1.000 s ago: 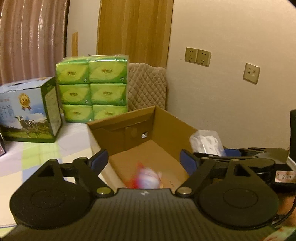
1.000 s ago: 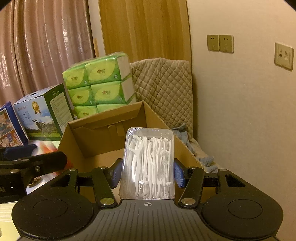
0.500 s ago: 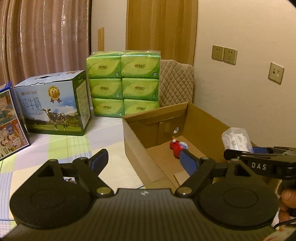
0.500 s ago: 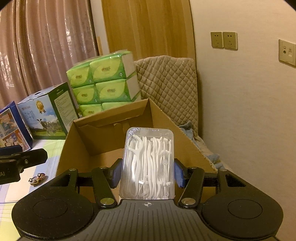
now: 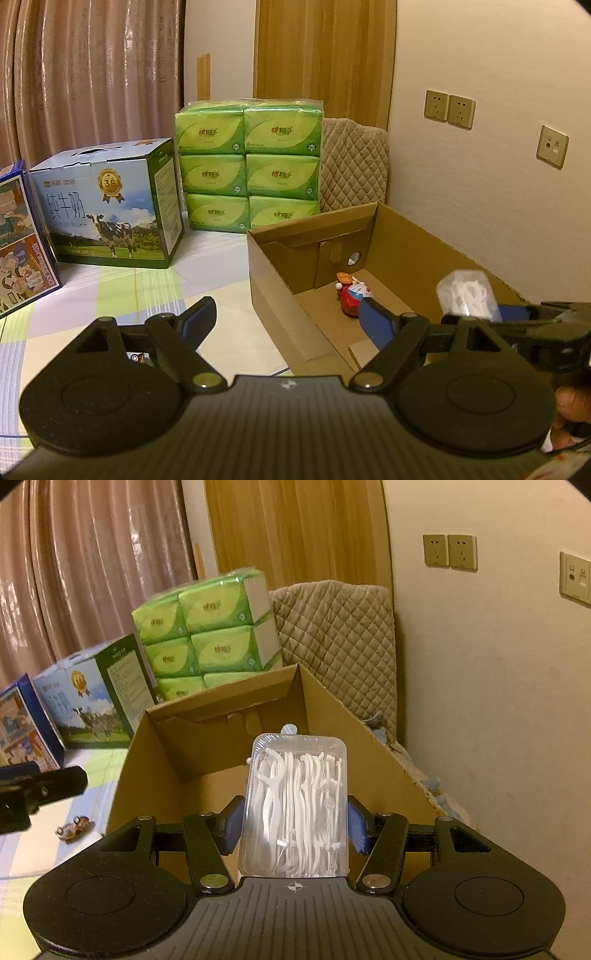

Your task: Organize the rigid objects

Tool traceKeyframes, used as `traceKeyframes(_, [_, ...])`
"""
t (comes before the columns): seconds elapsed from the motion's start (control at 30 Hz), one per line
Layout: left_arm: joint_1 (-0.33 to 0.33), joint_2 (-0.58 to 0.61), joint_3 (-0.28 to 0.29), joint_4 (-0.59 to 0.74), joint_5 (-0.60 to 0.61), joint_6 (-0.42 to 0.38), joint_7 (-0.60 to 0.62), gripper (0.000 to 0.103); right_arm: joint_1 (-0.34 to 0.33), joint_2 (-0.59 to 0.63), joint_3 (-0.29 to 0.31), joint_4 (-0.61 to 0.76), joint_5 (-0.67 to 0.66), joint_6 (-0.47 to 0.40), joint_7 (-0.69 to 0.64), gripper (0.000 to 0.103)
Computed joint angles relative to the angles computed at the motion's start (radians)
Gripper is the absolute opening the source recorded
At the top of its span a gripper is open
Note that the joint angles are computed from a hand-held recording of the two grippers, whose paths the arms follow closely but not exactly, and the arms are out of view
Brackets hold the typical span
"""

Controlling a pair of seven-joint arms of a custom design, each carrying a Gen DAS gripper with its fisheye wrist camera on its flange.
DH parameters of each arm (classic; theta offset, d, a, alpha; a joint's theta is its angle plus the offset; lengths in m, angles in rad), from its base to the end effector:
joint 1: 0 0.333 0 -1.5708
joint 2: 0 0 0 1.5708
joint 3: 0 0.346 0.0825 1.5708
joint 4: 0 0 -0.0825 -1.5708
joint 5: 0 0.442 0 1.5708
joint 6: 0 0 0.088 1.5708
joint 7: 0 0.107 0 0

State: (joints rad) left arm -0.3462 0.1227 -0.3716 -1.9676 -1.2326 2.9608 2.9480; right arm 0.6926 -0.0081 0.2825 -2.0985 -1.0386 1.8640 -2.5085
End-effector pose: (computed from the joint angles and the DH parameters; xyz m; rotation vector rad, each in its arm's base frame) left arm 0.5471 -0.3824 0.4803 -0.7862 2.3858 -1.3355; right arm 0.3829 0.4471 0.4407 -0.9206 2.2099 -1.0500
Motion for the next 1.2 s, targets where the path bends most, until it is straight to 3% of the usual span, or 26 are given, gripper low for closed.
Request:
traceKeyframes(0.13, [-0.004, 0.006, 0.004, -0.002, 0.048, 0.016, -0.044, 0.081, -0.01, -0.006, -0.008, -0.02, 0.012, 0.061, 0.021, 0.053])
traceKeyframes(0.23, [0.001, 0.009, 0.001, -0.004, 0.067, 0.018, -0.062, 0.081, -0.006, 0.0, 0.0, -0.011, -0.005, 0.021, 0.026, 0.055])
traceKeyframes(0.37, [0.007, 0.01, -0.003, -0.005, 0.074, 0.015, -0.069, 0.081, 0.003, 0.006, 0.001, -0.003, -0.009, -0.02, 0.039, 0.07])
traceKeyframes(0.8, [0.022, 0.006, -0.005, -0.012, 0.07, 0.025, -0.077, 0.081, 0.014, 0.017, 0.004, 0.012, -0.059, -0.031, 0.046, 0.07])
traceKeyframes(1.2, [0.075, -0.012, 0.03, -0.034, 0.021, 0.109, -0.046, 0.081, 0.062, 0.118, -0.017, 0.131, -0.219, -0.031, 0.013, 0.07])
